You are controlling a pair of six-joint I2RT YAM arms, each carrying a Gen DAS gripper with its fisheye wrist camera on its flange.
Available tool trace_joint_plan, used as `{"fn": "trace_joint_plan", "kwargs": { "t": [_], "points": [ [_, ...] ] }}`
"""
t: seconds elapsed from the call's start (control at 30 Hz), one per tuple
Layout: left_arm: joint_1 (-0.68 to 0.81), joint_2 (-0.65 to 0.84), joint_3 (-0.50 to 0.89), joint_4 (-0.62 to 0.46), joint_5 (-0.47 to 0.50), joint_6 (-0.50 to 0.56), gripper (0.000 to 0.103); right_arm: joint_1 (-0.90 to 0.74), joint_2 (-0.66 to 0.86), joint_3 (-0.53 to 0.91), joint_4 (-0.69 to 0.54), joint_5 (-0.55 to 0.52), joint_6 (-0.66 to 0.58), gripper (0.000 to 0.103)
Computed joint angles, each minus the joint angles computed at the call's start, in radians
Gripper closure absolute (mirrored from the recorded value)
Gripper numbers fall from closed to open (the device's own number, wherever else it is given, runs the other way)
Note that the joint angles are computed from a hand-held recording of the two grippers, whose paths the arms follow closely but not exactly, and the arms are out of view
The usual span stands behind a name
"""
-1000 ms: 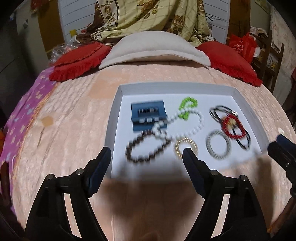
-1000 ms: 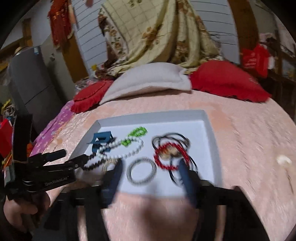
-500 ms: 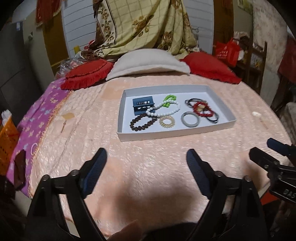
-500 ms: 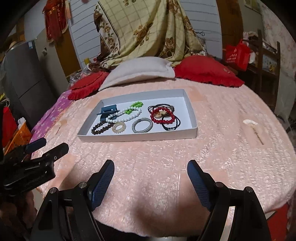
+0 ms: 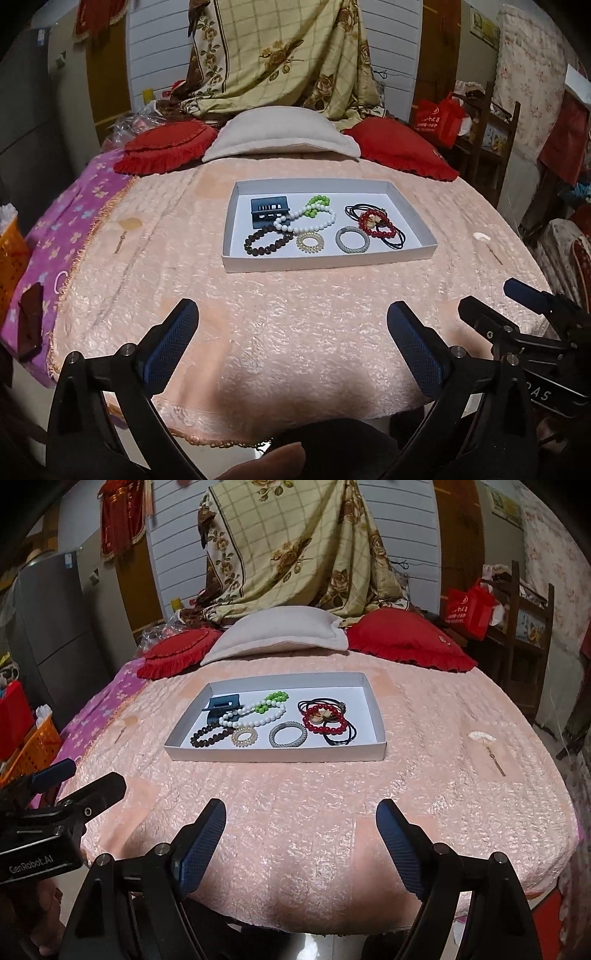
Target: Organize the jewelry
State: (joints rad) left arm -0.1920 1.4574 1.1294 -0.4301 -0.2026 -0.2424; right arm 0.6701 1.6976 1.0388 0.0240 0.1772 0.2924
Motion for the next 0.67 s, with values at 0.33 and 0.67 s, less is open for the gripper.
{"fn": "trace_joint_plan", "kwargs": {
  "t": [0.33, 0.67],
  "points": [
    [-0.005, 0.018, 0.006, -0.001, -0.002, 0.0, 0.001, -0.012, 0.011, -0.01, 0.015, -0.012, -0.001, 0.021],
    [-0.005, 0.017, 0.003, 0.007, -0.004, -0.007, 0.001, -0.017, 0.007, -0.016, 0.017, -0.013, -0.009, 0.021]
  ]
}}
